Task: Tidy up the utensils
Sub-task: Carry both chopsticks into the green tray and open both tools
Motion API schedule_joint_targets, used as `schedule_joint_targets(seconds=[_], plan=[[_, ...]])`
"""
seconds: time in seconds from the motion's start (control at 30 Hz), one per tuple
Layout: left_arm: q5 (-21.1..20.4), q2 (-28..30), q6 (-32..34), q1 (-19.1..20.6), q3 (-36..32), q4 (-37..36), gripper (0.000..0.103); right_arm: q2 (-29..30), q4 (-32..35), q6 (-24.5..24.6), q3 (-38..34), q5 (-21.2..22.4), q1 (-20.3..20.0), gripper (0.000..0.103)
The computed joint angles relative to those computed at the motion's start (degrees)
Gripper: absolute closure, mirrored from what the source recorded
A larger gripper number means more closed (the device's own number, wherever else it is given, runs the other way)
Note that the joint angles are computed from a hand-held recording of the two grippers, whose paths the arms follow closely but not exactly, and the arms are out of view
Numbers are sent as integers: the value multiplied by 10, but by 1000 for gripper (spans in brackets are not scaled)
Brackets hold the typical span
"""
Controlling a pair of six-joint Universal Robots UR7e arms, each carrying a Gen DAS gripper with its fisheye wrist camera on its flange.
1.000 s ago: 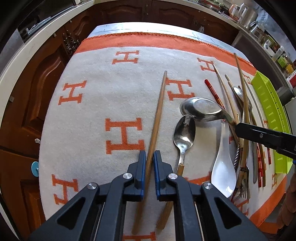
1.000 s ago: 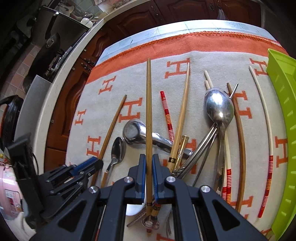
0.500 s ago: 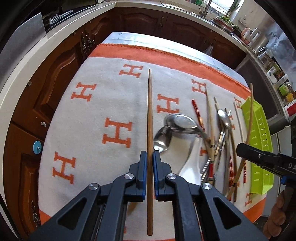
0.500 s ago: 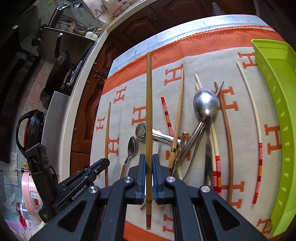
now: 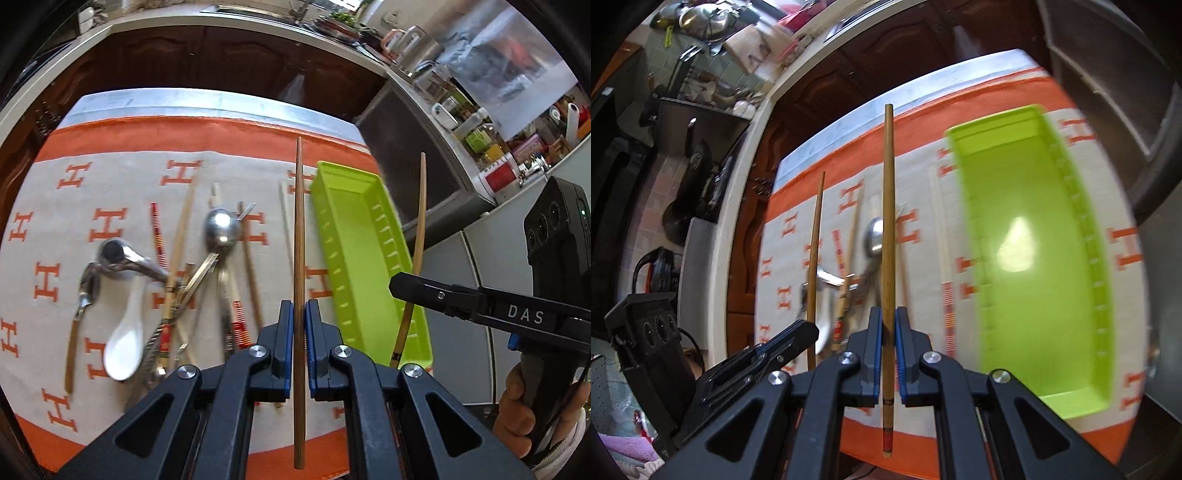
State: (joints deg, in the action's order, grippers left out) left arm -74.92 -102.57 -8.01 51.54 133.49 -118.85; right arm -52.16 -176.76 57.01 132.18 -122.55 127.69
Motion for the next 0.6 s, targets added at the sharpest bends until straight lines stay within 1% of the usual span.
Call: schedule_joint_targets(seconds=[0.07, 0.13, 0.27, 0.4, 0.5, 0.53, 0.57, 0.6], plan=[[-14, 25, -25, -26, 10, -19, 99, -38, 39, 10, 20, -17, -5, 97], [-28, 53, -49, -43, 17, -41, 99, -67, 82, 19, 34, -25, -20, 97], [-40, 105, -83, -64, 35, -92, 99, -100, 148, 8, 50, -37, -57, 97], [-31, 145, -112, -72, 50, -129, 99, -107, 170, -13, 58, -39, -87, 96], [-9, 158, -119, -80, 60, -138, 98, -99, 180, -22, 51, -42, -96, 96], [1, 160, -121, -84, 62, -138, 96, -94, 184, -23, 47, -45, -98, 96], [8, 165, -125, -90, 64, -140, 88, -90, 186, -26, 44, -47, -100, 96], [13, 164, -126, -93, 65, -138, 84, -88, 189, -29, 42, -46, -102, 96]])
